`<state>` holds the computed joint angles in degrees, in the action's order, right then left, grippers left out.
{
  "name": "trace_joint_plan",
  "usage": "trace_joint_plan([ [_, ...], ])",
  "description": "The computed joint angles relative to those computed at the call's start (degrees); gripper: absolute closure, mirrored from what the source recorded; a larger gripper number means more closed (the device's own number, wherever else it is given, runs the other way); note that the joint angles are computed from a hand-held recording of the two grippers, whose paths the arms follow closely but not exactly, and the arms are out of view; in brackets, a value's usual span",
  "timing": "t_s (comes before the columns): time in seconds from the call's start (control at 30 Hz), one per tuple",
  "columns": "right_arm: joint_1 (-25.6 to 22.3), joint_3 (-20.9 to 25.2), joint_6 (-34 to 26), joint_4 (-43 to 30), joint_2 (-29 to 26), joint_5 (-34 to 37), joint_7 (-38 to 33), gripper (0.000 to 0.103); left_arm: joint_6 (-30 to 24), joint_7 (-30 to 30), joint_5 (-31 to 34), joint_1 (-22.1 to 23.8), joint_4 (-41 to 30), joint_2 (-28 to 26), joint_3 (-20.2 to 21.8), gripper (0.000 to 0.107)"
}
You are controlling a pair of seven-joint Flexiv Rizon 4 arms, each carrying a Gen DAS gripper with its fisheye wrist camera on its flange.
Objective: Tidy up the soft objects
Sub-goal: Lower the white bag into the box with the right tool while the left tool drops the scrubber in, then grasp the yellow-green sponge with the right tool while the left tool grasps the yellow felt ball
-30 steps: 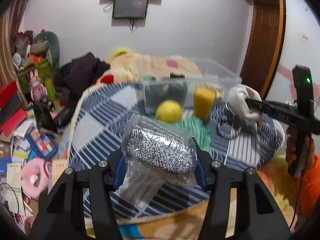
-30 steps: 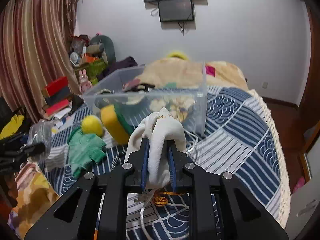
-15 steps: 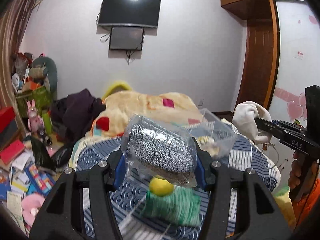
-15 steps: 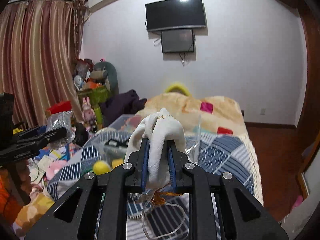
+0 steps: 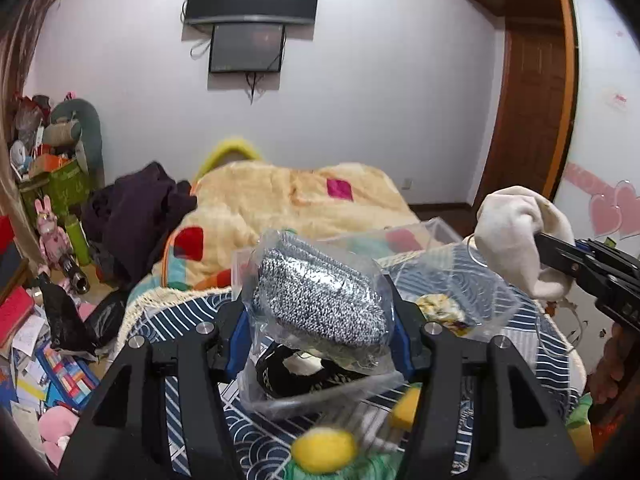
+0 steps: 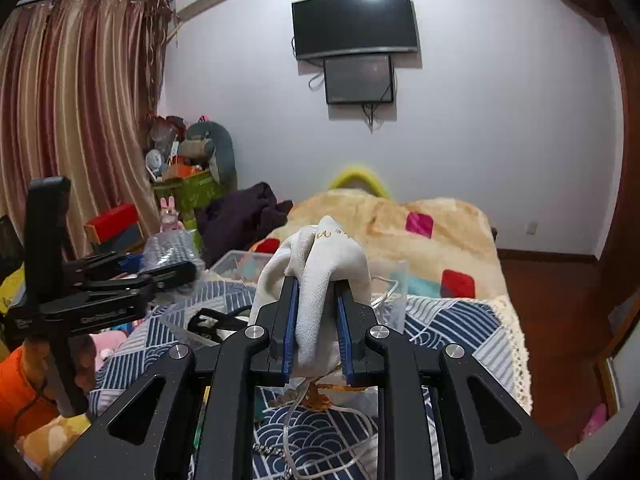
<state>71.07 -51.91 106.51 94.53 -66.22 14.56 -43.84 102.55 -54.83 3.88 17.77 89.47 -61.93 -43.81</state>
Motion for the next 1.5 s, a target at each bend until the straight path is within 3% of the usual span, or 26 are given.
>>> trace_joint_plan([
  [0.13, -3.83, 3.82, -2.42, -3.37, 0.17, -3.01, 0.22, 0.087, -7.67, 1.8, -4.65, -2.85, -4.86, -1.47, 1.93, 0.051],
  [0.33, -8.45, 7.71, -7.85, -7.65, -0.49, -10.02, 3.27, 0.087, -13.25, 4.52, -11.15, -9.83, -11.53, -2.8, 9.35, 0.051],
  [0.53, -9.46, 8.17, -9.38, -7.43, 0.01, -15.44, 6.0, 0.084, -11.41, 8.69, -13.64, -10.88, -10.52, -2.62, 9.64, 0.048],
  [0.63, -9.76, 8.82, -9.49, -6.82, 1.02, -17.04, 6.79, 0.074, -11.85, 9.46, -15.1, -11.41, -10.28, -2.04, 10.3, 0.044],
  [0.7, -9.29, 8.22, -9.29, -6.27, 1.1, -17.36, 7.54, 0.056, -11.87, 10.19, -15.74, -10.62, -9.16, -1.56, 9.34, 0.04],
  [0.87, -4.86, 2.72, -8.72, -3.69, -0.24, -16.24, 9.68, 0.023, -7.61, 11.88, -14.13, -6.31, -4.07, -0.38, 4.49, 0.035],
  [0.9, -3.45, 1.07, -7.89, -2.67, -0.77, -15.34, 10.19, 0.018, -6.41, 11.85, -13.28, -5.13, -2.79, -0.16, 3.35, 0.03],
  [1.13, 1.16, -2.23, -2.82, 1.33, -1.12, -8.77, 8.3, 0.015, 1.21, 8.6, -3.76, 2.84, 5.84, 1.14, -2.49, 0.014],
  [1.3, 2.21, -1.15, -0.83, 1.94, -1.04, -4.86, 5.41, 0.013, 2.47, 5.08, 1.14, 5.39, 9.18, 1.68, -2.44, 0.011],
  [1.5, 1.28, 2.94, -0.37, 0.99, -1.05, -3.02, 2.78, 0.014, 1.67, 2.68, 3.0, 4.99, 10.56, 1.74, 1.23, 0.011],
])
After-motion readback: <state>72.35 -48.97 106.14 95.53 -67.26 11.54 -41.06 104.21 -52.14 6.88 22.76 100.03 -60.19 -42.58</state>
